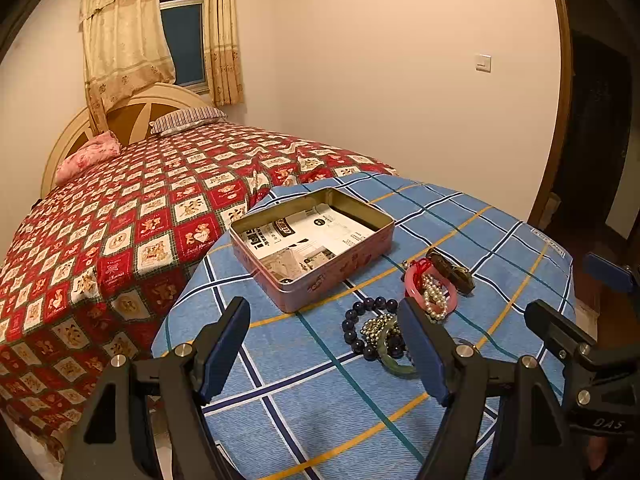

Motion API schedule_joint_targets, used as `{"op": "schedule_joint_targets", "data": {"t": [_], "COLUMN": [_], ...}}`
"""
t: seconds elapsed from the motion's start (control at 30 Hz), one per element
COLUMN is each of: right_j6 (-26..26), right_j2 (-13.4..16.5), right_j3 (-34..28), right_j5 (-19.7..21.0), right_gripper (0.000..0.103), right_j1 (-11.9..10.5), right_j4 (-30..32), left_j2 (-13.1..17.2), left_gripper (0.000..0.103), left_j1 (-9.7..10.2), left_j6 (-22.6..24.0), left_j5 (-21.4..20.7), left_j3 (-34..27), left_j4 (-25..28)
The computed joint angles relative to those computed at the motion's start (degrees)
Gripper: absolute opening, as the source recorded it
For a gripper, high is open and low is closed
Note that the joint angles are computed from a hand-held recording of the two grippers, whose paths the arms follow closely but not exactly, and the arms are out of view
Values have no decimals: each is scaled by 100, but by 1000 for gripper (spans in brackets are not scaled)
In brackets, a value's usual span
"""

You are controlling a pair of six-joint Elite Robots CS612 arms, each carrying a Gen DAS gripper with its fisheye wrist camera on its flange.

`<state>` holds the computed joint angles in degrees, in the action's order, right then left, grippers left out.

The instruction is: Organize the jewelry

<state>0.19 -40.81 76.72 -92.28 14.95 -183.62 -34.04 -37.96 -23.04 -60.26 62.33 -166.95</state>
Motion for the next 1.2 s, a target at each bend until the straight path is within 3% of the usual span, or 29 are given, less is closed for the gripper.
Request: {"op": "schedule_joint_targets", "data": {"t": [1.2], "right_j6": [22], "right_j2": [20], "right_j3": [1], "right_j5": [-6], "right_gripper": [103], "right_j1": [4], "right_j4": [20], "left_j2": [28], "left_gripper": [76], "left_j1": [49], "left_j6": [-62], "left_j5": [-3], "left_j3": [-1], "left_j4": [161]}}
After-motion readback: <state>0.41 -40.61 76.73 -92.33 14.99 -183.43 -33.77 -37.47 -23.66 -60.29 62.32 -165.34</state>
